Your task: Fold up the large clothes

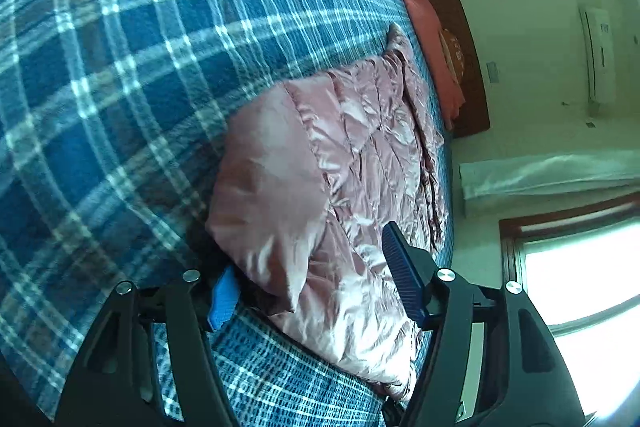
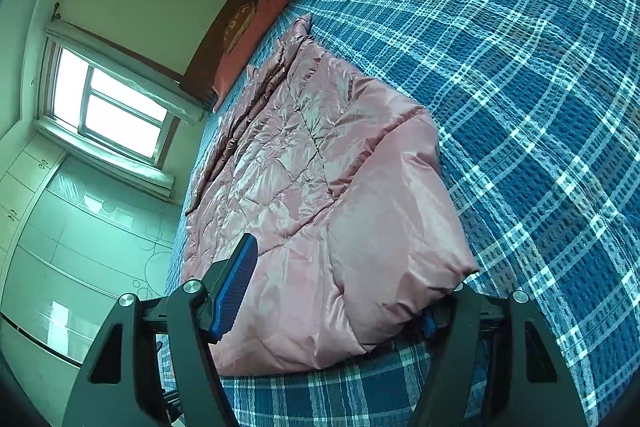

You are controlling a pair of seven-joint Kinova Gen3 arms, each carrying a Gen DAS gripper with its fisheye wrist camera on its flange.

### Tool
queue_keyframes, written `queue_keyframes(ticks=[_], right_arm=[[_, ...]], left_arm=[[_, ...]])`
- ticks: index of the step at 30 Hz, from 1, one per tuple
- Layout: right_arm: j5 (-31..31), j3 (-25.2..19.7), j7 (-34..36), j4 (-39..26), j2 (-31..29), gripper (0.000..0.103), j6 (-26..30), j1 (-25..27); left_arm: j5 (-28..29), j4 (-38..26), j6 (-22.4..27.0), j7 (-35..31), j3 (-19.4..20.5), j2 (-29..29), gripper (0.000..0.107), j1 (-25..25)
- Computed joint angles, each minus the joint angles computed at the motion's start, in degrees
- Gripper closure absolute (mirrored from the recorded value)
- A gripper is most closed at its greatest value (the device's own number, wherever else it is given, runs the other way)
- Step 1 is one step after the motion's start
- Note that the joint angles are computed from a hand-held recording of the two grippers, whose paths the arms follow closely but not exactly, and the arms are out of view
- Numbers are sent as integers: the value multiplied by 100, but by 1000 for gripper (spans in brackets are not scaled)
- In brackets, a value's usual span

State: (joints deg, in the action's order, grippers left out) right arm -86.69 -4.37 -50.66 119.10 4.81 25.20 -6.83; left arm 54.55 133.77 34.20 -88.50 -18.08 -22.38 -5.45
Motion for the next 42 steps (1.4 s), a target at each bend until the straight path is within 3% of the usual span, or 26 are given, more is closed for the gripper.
queue_keyframes(ticks=[2, 4, 6, 9, 11, 14, 20, 24, 35, 39, 42], right_arm=[[18, -5, 14, 1, 0, 36, -49, -13], [168, -41, -132, -18, -30, 36, -202, -77], [373, -69, -347, -65, -9, 46, -303, -131], [630, -109, -674, -148, 68, 60, -375, -135], [551, -129, -604, -173, 100, 78, -280, -51], [354, -145, -342, -173, 72, 88, -230, 6], [-521, 10, 568, -13, -193, 92, 181, 68], [-394, 134, 552, 90, -556, 92, 381, 46], [-65, 453, 29, 485, -1642, 92, 782, -69], [-78, 478, 154, 276, -1711, 92, 707, -206], [-14, 518, 310, -116, -1412, 92, 733, -272]], left_arm=[[-131, -27, -156, 77, 219, 15, 48, 2], [-331, -51, -281, 225, 341, 36, 58, -8], [-447, -90, -348, 299, 329, 137, 66, 43], [-533, -255, -347, 200, 287, 394, 70, 173], [-585, -319, -340, 192, 314, 447, 85, 176], [-545, -314, -428, 153, 339, 424, 95, 185], [-720, -373, -476, 217, 314, 48, 98, 306], [-1087, -417, -427, 381, 281, -403, 98, 423], [-2058, -520, 461, 1334, 14, -1757, 98, 635], [-2417, -815, 452, 1519, 157, -1906, 98, 765], [-2473, -1042, 245, 1454, -20, -1663, 98, 1149]])
